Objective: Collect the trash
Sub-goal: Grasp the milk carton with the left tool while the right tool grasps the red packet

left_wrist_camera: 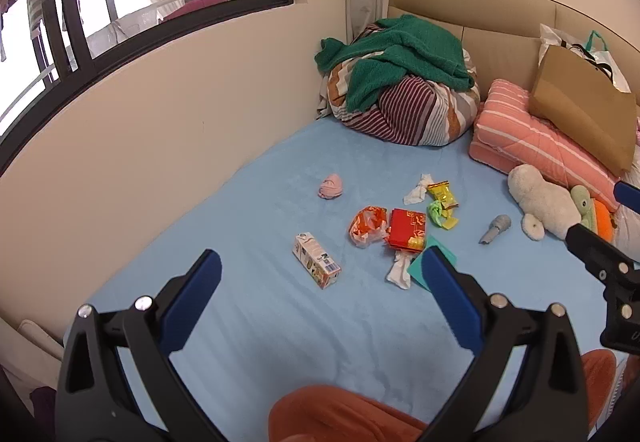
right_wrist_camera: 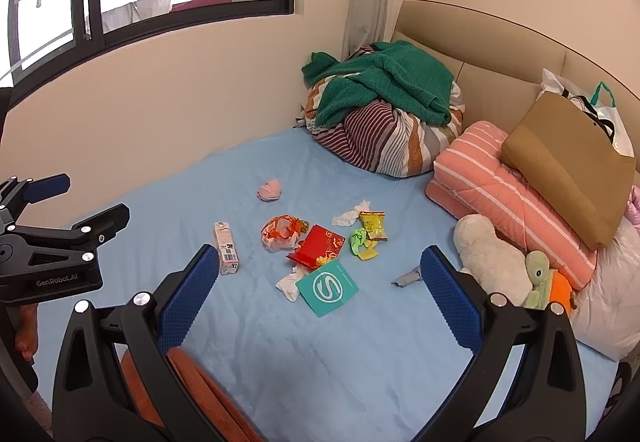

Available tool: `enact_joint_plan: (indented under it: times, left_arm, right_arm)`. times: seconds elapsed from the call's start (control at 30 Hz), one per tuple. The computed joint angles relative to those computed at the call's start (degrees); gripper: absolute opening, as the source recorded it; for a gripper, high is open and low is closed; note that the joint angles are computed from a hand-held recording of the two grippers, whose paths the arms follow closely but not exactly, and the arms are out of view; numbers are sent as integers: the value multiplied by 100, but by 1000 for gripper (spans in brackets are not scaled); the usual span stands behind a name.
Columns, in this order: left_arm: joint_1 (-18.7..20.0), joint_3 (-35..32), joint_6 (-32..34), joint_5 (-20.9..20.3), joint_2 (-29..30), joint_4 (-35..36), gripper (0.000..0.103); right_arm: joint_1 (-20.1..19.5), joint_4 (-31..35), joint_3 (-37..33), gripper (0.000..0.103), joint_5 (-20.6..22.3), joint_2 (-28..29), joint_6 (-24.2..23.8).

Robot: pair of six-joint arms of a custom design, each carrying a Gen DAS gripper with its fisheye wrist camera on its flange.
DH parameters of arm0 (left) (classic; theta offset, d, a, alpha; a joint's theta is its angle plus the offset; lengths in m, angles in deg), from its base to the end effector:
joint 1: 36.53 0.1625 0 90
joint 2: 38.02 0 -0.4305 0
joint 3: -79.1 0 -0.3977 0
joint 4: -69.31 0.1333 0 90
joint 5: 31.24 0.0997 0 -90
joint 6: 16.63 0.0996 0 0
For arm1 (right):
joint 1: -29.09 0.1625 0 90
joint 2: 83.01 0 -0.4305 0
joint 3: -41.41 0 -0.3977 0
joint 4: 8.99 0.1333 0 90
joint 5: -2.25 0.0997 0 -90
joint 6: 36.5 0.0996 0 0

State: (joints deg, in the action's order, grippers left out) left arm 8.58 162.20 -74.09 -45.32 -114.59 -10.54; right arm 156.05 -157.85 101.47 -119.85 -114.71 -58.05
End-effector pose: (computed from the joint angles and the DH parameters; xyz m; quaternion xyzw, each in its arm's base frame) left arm -0.2490 -0.5758 0.4842 0.0033 0.7852 -0.4024 0.4707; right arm 0.5723 -0.6269 0.1777 0.3897 -0.8445 0.2863 0.2304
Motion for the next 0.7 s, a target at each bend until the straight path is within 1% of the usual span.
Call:
enact_joint_plan:
  times: [0.1, 0.2, 0.37, 0.53, 0.63, 0.7]
  left_arm:
    - [184, 13, 204, -101, 57, -261, 99]
    - [360, 104, 547, -163, 92, -699, 99]
    - [759, 212, 1229, -374, 224, -1575, 99]
    - [1162, 249, 1971, -563, 427, -2449, 99]
    - [1428, 182, 2327, -731, 603, -2841, 99]
    - [1596, 113, 2478, -847, 722, -2980, 99]
  right_arm:
    - [-63, 30, -111, 97, 26, 146, -36]
    - [-135, 7, -219, 97, 62, 328, -100]
    - [-280, 81, -521, 97, 112, 733, -308]
    - [-418, 249, -1043, 97, 108, 1307, -626]
    - [-503, 492, -1468, 97, 73, 1682, -760]
    - [-554, 654, -1859, 97, -10, 2003, -867]
